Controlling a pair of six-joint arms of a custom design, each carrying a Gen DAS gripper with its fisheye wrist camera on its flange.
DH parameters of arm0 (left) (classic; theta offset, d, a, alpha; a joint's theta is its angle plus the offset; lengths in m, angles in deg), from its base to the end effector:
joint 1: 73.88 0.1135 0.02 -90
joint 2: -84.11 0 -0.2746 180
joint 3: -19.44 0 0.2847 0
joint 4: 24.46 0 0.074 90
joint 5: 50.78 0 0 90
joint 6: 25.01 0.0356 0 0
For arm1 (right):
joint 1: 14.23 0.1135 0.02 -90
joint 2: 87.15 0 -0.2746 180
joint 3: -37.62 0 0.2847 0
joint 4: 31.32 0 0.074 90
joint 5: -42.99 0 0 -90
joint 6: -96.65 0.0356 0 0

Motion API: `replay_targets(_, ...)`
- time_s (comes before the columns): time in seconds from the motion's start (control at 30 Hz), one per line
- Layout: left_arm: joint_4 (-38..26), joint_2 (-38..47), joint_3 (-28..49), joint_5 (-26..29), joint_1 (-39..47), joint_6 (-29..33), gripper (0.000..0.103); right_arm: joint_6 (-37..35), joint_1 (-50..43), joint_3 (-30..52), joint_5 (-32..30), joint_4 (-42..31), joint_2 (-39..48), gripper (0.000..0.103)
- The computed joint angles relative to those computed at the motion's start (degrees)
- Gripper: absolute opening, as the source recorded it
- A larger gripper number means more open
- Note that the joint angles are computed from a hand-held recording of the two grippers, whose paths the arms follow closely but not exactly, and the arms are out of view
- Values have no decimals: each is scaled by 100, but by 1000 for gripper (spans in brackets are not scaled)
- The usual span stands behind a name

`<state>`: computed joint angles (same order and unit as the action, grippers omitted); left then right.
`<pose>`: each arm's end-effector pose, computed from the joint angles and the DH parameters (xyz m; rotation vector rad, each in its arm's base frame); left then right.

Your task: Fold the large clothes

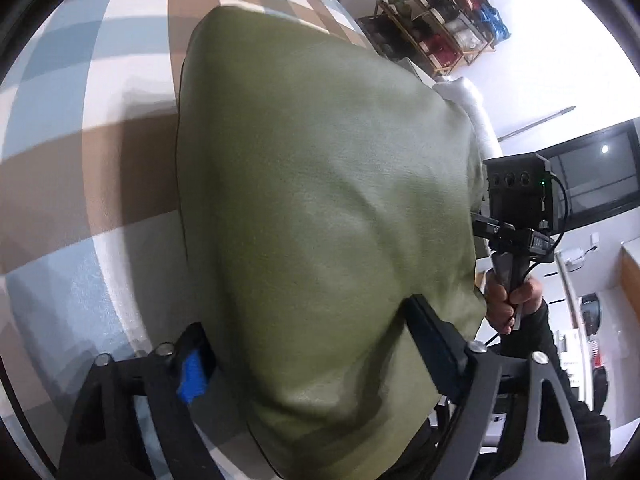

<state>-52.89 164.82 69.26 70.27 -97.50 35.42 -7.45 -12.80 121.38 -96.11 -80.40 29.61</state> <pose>0.2431 -0.1263 0.1485 0.0660 2.7342 -1.0123 0.3950 0.0368 0.1073 -0.4444 2.6338 1.1916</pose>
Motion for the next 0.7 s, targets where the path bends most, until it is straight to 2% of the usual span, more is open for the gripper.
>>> replay_targets(0.07,-367,-111,218,-219,-114,-30,71,143,31,-206,44,139,-218,75)
replay_targets(0.2,-1046,-539,499,-818,-621,-139,72,240,23,-699,-387,408,-766,73)
replay_targets(0.27,-961,-517,353,-953,-657,-152,72,328,139,-907,-397,661,-743,73)
replay_targets(0.37,-409,-219,92,-468,-286,-358,70,486,293,-1011,-414,1138,-589,74)
replay_targets(0.4,-483,-278,149,-465,-261,-362,69,570,333,-1015,-447,1199,-628,73)
replay_targets(0.53,-1338,-607,656,-959,-300,-77,64,566,636,-1252,-358,1301,-1212,66)
replay_targets(0.63,-1802,-878,835,-916,-57,57,63,872,737,-1204,-697,1474,-1289,59)
replay_targets(0.7,-2113,-1104,913,-1021,51,216,61,1205,904,-1261,-926,1838,-1407,56)
